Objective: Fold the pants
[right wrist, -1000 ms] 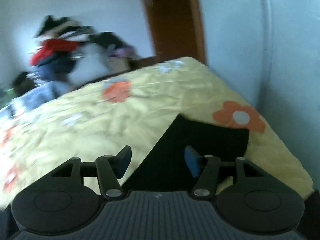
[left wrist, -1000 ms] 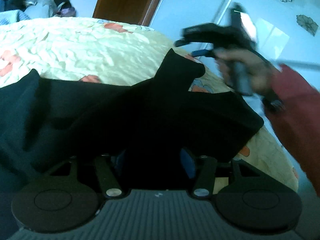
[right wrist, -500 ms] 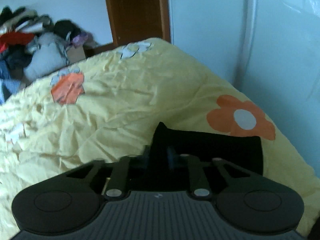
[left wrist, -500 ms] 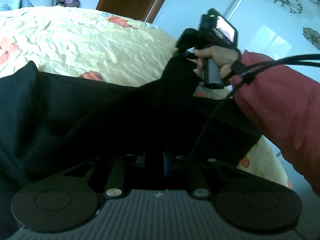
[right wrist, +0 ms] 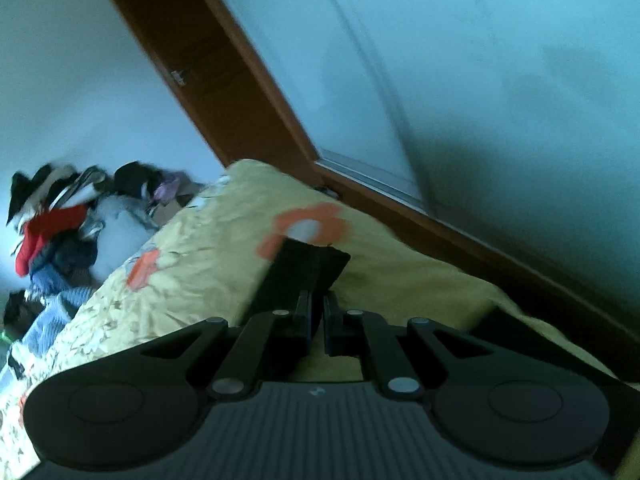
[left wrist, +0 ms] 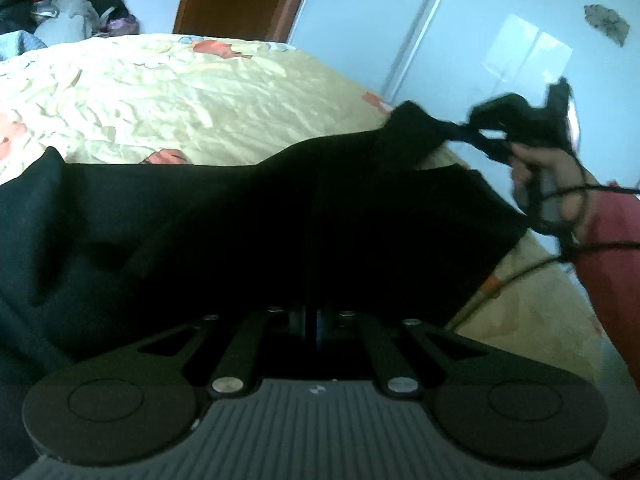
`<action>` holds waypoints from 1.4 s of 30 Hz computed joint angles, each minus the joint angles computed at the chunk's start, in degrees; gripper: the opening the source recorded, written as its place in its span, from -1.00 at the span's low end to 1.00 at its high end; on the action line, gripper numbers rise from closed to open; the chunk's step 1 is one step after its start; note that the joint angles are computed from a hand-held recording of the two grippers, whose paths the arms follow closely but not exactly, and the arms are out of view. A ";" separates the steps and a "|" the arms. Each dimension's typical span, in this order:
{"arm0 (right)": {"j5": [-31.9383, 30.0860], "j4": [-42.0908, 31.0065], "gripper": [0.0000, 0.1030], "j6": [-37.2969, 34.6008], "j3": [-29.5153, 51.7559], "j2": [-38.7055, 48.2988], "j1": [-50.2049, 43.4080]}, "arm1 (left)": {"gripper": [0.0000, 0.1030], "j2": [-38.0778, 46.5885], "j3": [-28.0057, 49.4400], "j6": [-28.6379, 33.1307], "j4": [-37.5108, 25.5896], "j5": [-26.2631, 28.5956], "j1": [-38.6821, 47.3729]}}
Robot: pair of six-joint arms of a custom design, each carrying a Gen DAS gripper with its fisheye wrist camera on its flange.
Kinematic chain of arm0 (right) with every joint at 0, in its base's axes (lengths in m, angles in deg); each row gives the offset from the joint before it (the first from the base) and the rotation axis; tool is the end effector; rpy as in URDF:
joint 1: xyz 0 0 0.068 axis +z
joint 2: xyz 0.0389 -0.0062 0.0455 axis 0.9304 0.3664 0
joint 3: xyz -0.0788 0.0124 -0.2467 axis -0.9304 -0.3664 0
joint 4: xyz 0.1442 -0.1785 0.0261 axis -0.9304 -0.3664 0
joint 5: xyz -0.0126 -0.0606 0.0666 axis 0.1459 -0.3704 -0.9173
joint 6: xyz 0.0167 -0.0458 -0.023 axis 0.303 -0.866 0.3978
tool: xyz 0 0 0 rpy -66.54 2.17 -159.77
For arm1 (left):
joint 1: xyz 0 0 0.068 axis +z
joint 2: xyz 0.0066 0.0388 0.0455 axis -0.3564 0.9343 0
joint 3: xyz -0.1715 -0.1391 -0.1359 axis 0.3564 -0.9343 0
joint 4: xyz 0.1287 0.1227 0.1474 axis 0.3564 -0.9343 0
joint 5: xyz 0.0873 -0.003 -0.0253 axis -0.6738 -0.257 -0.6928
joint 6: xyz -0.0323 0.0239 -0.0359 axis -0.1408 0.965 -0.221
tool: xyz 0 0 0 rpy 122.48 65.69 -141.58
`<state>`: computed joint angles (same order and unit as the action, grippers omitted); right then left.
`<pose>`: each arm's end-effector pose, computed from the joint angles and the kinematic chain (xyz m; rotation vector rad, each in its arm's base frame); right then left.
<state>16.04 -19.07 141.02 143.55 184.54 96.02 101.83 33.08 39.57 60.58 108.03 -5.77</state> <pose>0.3144 0.1513 0.1680 0.6482 2.1111 0.4437 0.1858 0.0285 0.1638 0.2554 2.3346 -0.5295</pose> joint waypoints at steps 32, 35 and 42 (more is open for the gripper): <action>-4.88 18.97 -0.88 -5.34 -7.08 -12.67 -1.85 | -0.92 -15.89 1.03 -19.70 10.11 -18.92 -5.42; -1.72 15.26 -0.88 -2.06 -19.53 -19.80 -2.64 | -0.92 -17.87 -0.97 -15.34 4.01 -15.18 -7.62; 0.19 25.07 -0.88 12.46 -42.30 -24.79 -3.01 | -0.92 -18.20 -9.63 -11.98 4.04 -18.42 -15.20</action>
<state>16.23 6.00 153.48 101.24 159.75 93.01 83.63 23.44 27.59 64.62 89.60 -20.97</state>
